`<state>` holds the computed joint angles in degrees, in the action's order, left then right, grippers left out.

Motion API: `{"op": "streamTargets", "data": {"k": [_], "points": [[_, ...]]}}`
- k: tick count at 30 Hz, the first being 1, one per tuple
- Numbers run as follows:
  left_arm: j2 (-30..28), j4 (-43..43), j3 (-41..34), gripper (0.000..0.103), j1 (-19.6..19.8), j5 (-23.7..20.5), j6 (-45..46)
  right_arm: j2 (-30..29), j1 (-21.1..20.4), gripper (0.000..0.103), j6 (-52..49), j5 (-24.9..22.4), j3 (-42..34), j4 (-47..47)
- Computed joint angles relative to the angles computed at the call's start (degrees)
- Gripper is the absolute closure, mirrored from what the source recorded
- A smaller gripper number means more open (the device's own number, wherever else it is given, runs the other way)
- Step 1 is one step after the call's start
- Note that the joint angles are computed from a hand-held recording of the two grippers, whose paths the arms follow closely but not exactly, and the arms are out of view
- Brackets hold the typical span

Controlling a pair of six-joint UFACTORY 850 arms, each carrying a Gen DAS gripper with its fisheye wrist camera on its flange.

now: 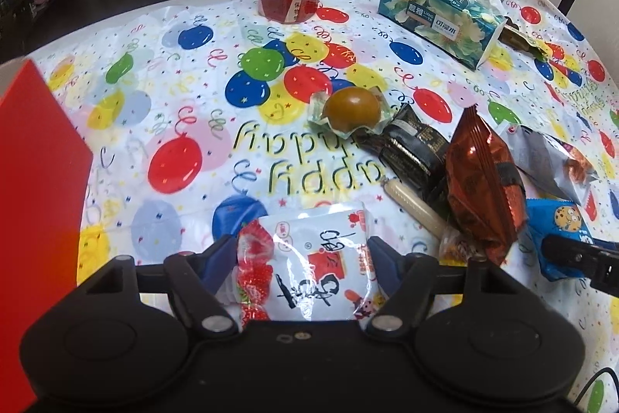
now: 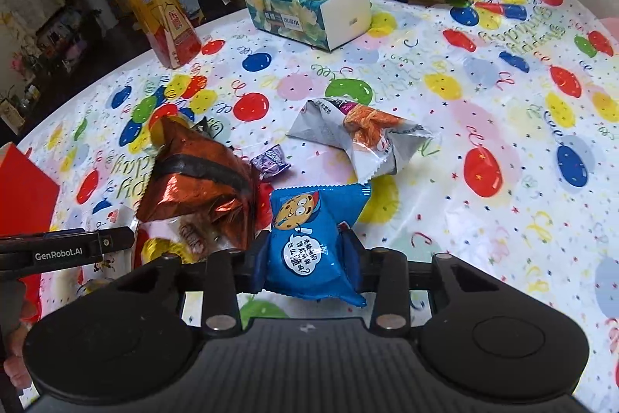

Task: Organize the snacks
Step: 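Grasp the white pouch with the left tool while the right tool grasps the blue cookie packet, then carry the white pouch and blue cookie packet over the open box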

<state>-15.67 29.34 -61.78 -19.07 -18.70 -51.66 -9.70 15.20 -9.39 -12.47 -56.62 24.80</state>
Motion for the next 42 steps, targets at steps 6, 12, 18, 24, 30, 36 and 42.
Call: {"op": "streamTargets", "data": {"k": [6,12,18,24,30,36,42], "points": [[3.2,-4.0,3.2,0.031,0.4,0.9,3.0,4.2,0.9,0.066,2.8,-0.7,2.3,-2.9],[6.9,-9.4,6.3,0.031,1.1,2.0,7.7,7.5,2.4,0.066,6.0,-1.0,4.1,-5.5],[11.1,-12.4,9.3,0.031,1.5,2.3,10.5,10.0,4.7,0.066,7.2,-1.4,4.8,-6.4],[15.7,-16.2,11.3,0.031,1.7,1.1,14.7,11.3,7.9,0.066,10.4,-1.9,4.2,-9.1],[20.7,-18.3,13.0,0.031,2.5,0.5,17.6,11.9,11.1,0.066,10.9,-2.3,3.0,-9.8],[24.3,-21.3,13.8,0.031,4.4,-1.5,21.7,11.6,14.7,0.066,11.4,-2.1,1.0,-10.8],[27.9,-23.0,14.7,0.031,7.1,-1.8,24.9,10.3,18.4,0.066,12.8,-1.6,-1.8,-13.1]]}}
